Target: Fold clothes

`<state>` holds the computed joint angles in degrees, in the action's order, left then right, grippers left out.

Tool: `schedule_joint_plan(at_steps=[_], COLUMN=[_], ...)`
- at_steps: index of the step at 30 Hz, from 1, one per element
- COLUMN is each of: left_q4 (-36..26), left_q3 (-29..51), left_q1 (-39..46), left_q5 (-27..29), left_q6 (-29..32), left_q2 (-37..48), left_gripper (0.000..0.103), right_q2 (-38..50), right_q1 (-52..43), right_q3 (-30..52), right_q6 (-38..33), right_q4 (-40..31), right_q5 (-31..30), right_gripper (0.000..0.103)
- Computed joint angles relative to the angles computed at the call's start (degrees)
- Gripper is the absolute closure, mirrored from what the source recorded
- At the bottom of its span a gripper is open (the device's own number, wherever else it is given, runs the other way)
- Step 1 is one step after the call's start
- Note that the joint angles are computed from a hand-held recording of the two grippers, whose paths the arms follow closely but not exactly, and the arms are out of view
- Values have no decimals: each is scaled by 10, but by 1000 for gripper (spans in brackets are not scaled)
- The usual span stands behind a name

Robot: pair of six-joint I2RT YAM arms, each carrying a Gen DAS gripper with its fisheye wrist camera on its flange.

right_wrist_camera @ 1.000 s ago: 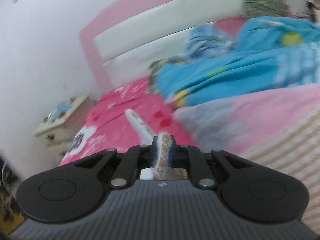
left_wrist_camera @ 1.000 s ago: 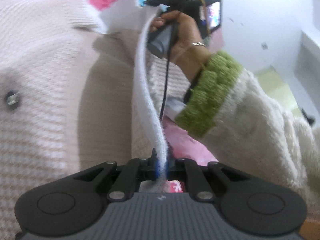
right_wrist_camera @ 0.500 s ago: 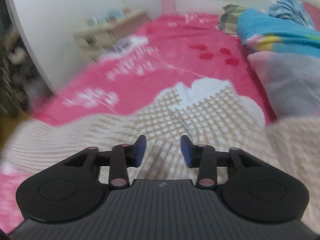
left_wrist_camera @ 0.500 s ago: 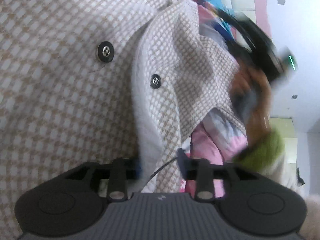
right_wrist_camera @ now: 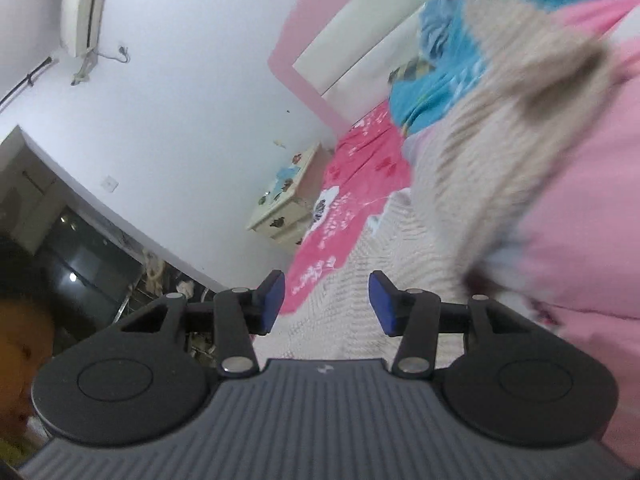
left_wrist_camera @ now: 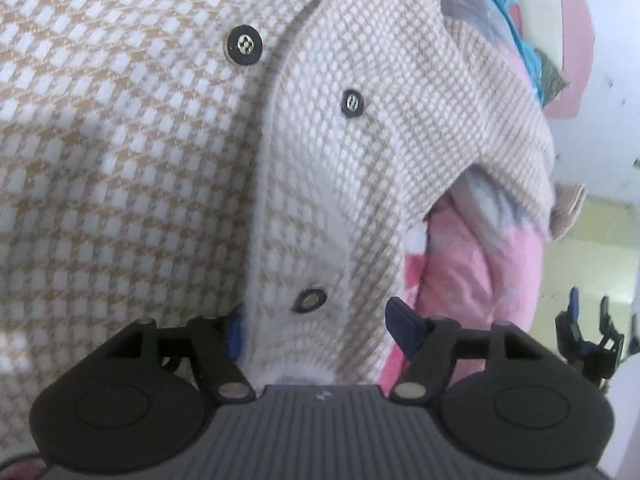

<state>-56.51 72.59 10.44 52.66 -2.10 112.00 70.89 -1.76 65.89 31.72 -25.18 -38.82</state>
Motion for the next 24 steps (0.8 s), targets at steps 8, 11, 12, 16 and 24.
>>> schedule_joint_plan(at_steps=[8, 11, 12, 16, 24], left_q4=[-13, 6, 15, 30, -27], left_q3=[-80, -118, -128, -153, -143], left_q1=[-23, -37, -41, -38, 0], left_q5=[-93, -113, -113, -102, -71], left_q6=[32, 21, 16, 18, 149], left_q2=[-96, -128, -133, -146, -130], left_gripper=[51, 78, 85, 94, 96], right_q2=[5, 63, 86, 185, 80], right_q1=[327, 497, 535, 636, 585], right_q3=[-53, -90, -92, -104, -158], right_q6=[-161, -198, -230, -377, -111], right_q4=[-209, -126, -110, -60, -92], right_q5=[307, 428, 459, 614, 661], right_gripper=[60, 61, 63, 63, 97])
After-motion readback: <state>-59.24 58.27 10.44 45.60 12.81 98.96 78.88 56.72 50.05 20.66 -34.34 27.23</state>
